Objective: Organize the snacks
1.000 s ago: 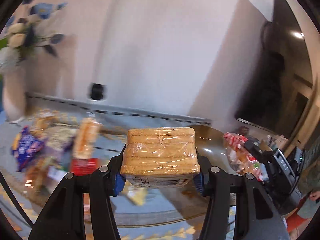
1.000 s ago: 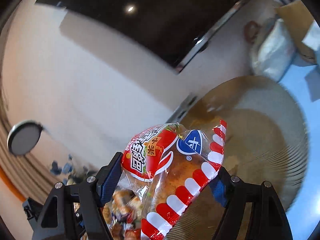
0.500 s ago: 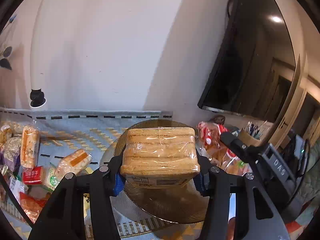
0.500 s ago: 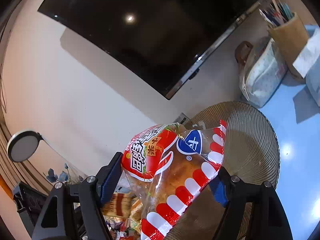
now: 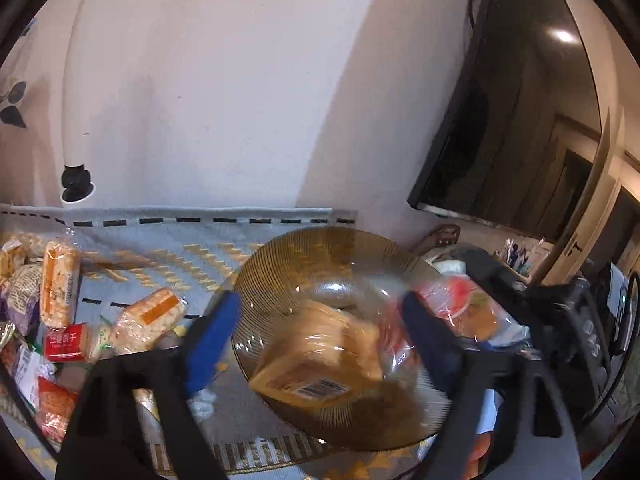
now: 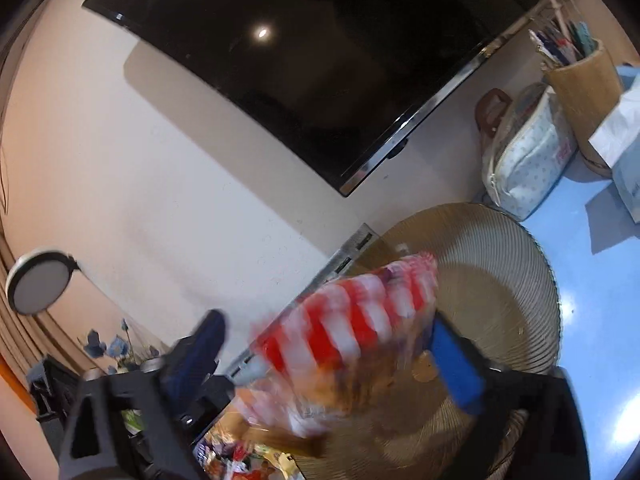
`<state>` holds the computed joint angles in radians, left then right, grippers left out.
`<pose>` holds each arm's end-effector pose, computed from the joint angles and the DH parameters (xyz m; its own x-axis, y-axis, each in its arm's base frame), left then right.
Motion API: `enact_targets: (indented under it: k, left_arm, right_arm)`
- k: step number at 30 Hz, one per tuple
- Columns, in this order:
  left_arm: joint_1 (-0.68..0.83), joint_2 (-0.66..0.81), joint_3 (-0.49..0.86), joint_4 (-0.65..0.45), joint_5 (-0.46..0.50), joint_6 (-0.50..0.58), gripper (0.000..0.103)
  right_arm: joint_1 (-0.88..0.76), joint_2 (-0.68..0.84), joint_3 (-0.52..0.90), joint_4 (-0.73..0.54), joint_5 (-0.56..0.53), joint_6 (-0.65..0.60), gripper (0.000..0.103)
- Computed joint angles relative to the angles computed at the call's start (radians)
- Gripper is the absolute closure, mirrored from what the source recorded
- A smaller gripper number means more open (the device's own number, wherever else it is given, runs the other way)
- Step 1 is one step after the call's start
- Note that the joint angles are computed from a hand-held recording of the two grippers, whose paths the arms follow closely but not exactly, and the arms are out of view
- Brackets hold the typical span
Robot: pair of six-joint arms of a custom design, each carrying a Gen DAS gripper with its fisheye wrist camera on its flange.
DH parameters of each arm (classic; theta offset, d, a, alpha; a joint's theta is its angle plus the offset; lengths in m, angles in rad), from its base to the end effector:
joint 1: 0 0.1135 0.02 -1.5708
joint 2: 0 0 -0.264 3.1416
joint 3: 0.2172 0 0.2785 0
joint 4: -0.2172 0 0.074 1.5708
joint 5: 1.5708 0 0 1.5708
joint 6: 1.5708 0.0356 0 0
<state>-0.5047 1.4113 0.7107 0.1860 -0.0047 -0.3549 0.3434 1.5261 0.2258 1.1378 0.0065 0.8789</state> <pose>0.2802 -0.1546 0.1908 -0.5708 -0.0817 -0.8170 0.3004 0.9053 -0.3003 0.2325 0.0829 0.1135 -0.3518 0.6920 -0.6304 -0.0936 0.6441 0.7592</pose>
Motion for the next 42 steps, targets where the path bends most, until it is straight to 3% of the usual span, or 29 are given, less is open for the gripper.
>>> enact_targets:
  k: [2,6,12,18,22,24,28,30,32,37,38,40,42]
  left_arm:
    - [0.013,-0.018,-0.018,0.020,0.016,-0.007,0.002]
    - [0.026,-0.035,-0.013,-0.008,0.013,-0.009,0.001]
    - [0.041,-0.036,-0.005,-0.054,-0.023,-0.019,0.001]
    - [0.056,-0.098,-0.001,-0.192,-0.172,0.012,0.001]
    - [0.108,-0.254,-0.059,-0.319,-0.308,0.083,0.001]
    - [0.165,-0.358,-0.100,-0.391,-0.325,0.136,0.001]
    - [0.374,-0.509,-0.169,-0.560,-0.223,0.277,0.001]
    - [0.463,-0.526,-0.208,-0.579,-0.192,0.323,0.001]
    - [0.572,-0.532,-0.270,-0.560,-0.160,0.376,0.001]
    - [0.840,-0.403,-0.374,-0.397,-0.031,0.479,0.001]
    - [0.885,-0.364,-0.380,-0.375,0.012,0.487,0.001]
    - [0.936,-0.302,-0.356,-0.387,0.067,0.462,0.000]
    - [0.936,-0.304,-0.369,-0.349,0.056,0.423,0.000]
  right_arm:
    - [0.005,-0.026,-0.012,-0.019,0.043,-0.003,0.000]
    - [-0.011,-0.003,-0.020,0.039,-0.001,0.012,0.000]
    - [0.077,-0.093,0.015,-0.127,0.113,-0.079,0.000]
    - [0.222,-0.168,0.057,-0.236,0.259,-0.217,0.000]
    - [0.350,-0.150,0.122,-0.280,0.322,-0.332,0.000]
    - [0.441,-0.098,0.180,-0.305,0.373,-0.407,0.000]
    - [0.563,0.065,0.314,-0.338,0.367,-0.486,0.000]
    - [0.605,0.161,0.414,-0.430,0.327,-0.486,0.000]
    - [0.643,0.232,0.498,-0.544,0.322,-0.481,0.000]
    - [0.732,0.445,0.679,-0.797,0.456,-0.376,0.000]
    - [0.738,0.483,0.699,-0.824,0.470,-0.350,0.000]
    - [0.722,0.550,0.802,-1.017,0.467,-0.280,0.000]
    - [0.720,0.568,0.833,-1.098,0.520,-0.200,0.000]
